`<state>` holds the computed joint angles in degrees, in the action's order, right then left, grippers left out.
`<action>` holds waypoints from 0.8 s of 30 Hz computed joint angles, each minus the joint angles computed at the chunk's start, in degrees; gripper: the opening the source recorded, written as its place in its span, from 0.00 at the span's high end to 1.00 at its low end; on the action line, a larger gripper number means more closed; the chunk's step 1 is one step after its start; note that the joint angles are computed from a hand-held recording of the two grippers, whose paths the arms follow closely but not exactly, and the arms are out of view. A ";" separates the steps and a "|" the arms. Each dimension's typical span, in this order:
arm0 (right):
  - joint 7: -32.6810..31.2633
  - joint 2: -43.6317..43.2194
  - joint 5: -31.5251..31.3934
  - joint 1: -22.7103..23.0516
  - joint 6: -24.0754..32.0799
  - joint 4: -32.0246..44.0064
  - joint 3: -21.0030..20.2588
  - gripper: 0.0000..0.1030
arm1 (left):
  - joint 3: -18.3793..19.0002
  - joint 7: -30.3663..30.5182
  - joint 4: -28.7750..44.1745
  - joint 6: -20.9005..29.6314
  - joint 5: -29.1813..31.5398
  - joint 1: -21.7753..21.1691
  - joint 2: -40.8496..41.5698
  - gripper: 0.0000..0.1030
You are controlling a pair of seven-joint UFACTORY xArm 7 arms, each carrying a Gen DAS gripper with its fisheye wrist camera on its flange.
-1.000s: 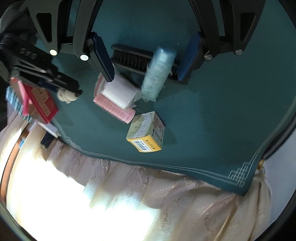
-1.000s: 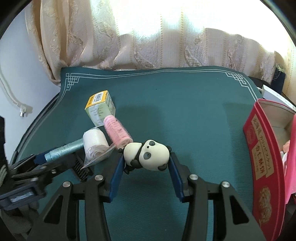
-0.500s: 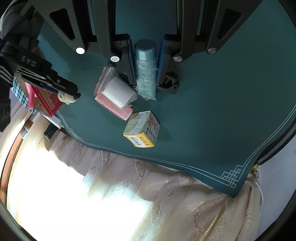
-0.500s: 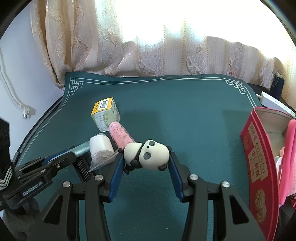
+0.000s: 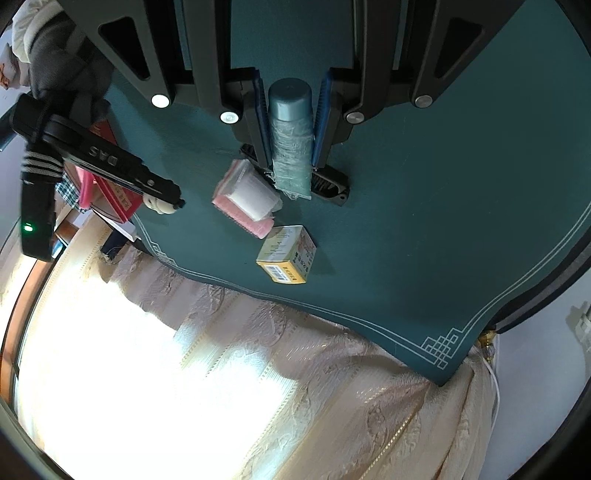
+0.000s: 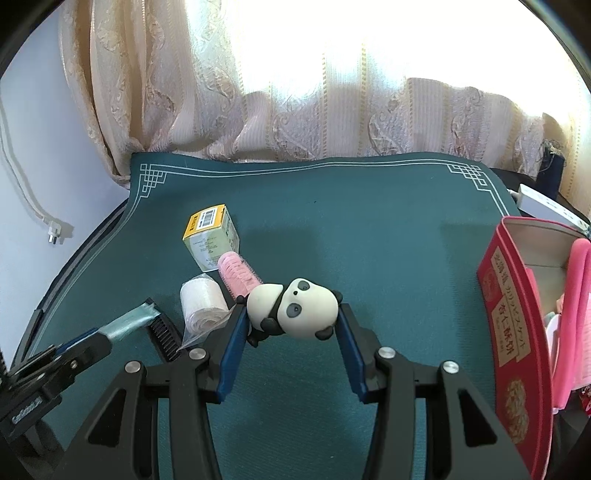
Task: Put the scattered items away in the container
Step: 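Carry the panda into the tin with the right tool while the left tool carries the tube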
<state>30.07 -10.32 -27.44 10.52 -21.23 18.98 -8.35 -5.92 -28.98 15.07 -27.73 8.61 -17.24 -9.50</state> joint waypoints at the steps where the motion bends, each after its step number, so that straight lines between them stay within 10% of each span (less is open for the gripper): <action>1: -0.04 0.01 0.19 -0.12 -0.19 -0.05 0.07 0.50 | -0.94 0.52 -0.86 0.69 -1.24 0.02 -1.70 0.78; 8: -4.10 -2.79 7.30 -4.14 -4.22 -3.00 3.32 0.50 | -6.06 2.24 -4.73 6.22 -7.30 -1.58 -13.20 0.78; 14: -2.49 -16.74 1.19 -2.56 -1.20 -10.92 -6.13 0.50 | -8.75 2.10 -4.63 9.20 -8.12 -3.33 -17.73 0.78; 24: -18.00 -45.36 1.11 -13.99 17.21 -20.97 -20.46 0.50 | -10.05 1.22 1.60 8.45 -6.62 -9.36 -10.90 0.78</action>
